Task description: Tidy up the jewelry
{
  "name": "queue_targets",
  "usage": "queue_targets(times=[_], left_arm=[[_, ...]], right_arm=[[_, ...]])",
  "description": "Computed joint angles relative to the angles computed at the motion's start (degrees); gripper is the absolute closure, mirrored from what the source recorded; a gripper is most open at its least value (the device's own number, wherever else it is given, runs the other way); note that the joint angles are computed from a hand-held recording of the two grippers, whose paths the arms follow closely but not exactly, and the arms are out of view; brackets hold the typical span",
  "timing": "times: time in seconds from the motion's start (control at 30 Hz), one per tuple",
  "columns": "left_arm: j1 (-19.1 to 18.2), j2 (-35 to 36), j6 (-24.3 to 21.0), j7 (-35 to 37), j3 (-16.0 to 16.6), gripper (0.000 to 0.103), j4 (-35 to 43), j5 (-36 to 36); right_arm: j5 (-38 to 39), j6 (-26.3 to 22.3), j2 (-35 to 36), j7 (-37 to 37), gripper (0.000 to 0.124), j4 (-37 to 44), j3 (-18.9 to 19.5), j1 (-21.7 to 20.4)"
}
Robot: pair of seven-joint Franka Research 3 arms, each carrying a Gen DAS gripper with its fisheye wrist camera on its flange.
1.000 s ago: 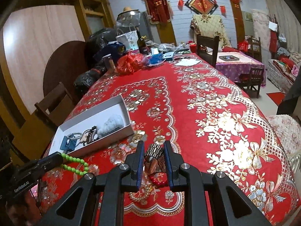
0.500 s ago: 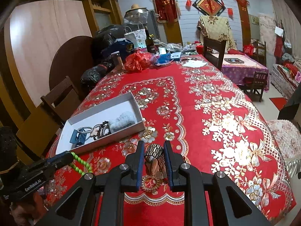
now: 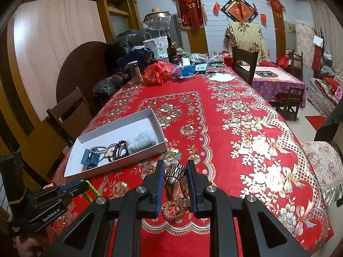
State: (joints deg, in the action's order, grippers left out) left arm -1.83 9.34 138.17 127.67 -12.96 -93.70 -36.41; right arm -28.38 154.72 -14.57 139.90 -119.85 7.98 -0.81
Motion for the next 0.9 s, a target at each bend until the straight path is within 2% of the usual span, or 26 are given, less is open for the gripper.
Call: queue_targets(times=[0.37, 0.6, 0.73, 0.9], left_arm=[[-0.24, -0.02, 0.86, -0.65, -0.06, 0.096, -0.44, 0.90], [0.02, 1.21, 0.53, -0.96, -0.36, 0.096, 1.38, 0.13], [0.64, 4.48, 0.08, -2.38, -0.70, 0.096, 7.09, 0.11], [1.32, 13.17, -0.22, -8.21, -1.14, 0.096, 20.46, 4.44]], right_arm=[[0.11, -0.19, 0.20, -0.13, 0.105, 0.39, -0.23, -0.12], [1.04, -0.49, 2.50, -2.62, 0.105, 4.32, -1.24, 1.03], [2.01, 0.41, 5.74, -4.95, 0.105, 9.59, -2.22, 2.14], [4.50, 2.37, 12.47, -9.20, 0.105, 18.95, -4.25, 5.06]])
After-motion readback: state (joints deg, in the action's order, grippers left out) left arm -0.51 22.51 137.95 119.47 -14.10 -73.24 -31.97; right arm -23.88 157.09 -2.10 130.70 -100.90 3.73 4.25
